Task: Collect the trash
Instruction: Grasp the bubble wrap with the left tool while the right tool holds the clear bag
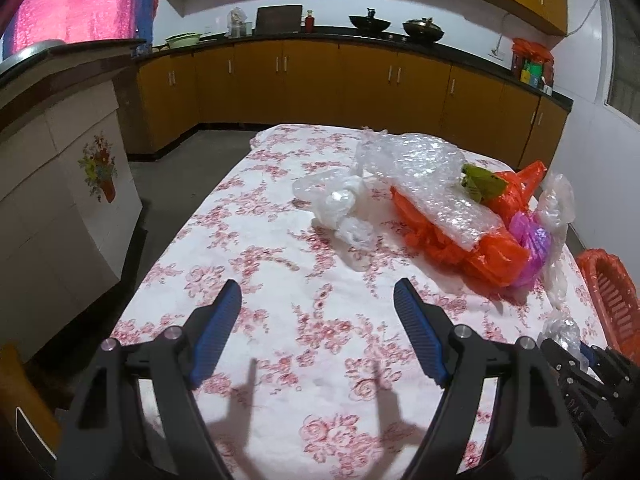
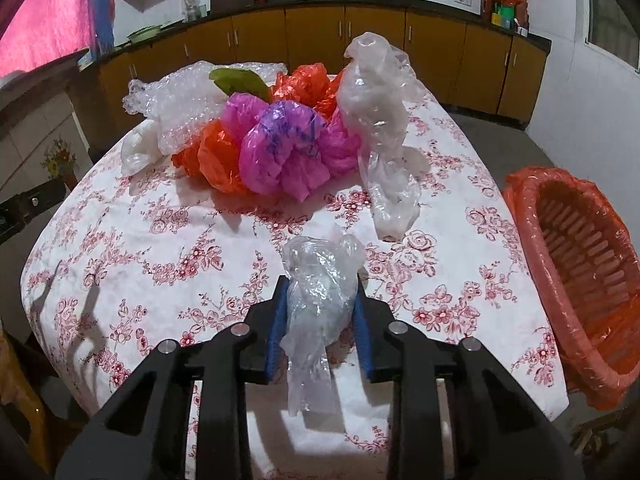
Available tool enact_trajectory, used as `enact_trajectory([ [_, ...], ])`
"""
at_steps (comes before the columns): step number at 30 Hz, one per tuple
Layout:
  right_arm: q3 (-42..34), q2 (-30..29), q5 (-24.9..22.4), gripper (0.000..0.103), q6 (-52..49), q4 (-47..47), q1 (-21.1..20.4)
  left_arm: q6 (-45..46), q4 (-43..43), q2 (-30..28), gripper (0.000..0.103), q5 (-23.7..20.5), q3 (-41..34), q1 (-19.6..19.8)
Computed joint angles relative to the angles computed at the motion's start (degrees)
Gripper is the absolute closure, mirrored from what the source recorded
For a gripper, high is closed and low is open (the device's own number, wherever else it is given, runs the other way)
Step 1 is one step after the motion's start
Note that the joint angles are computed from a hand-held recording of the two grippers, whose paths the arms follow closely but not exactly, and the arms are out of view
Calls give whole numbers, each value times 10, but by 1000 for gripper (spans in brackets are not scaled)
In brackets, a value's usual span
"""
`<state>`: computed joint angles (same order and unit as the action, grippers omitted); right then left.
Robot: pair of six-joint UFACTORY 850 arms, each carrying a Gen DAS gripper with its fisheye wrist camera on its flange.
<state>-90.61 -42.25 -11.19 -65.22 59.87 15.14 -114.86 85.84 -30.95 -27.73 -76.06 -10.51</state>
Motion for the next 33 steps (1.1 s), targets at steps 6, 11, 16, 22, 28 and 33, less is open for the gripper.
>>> enact_trajectory([
  [6,3,6,11,74,-33,43,-8,46,-14,-28,26,26,-55,1],
  [11,4,12,19,74,-23,45,-20,127,-63,-73,26,47,-143,7],
  [16,0,12,16,74,21,14,-33,254,-160,-129,31,37,-239,8],
  [22,-9,5,7,74,80,-31,-41,399,-289,-190,45,8,-330,9],
  [28,-10,4,3,74,62,-12,-44,473,-354,-222,78,-5,-380,14],
  [33,-7,7,5,74,40,12,-46,447,-335,-203,96,21,-357,20],
])
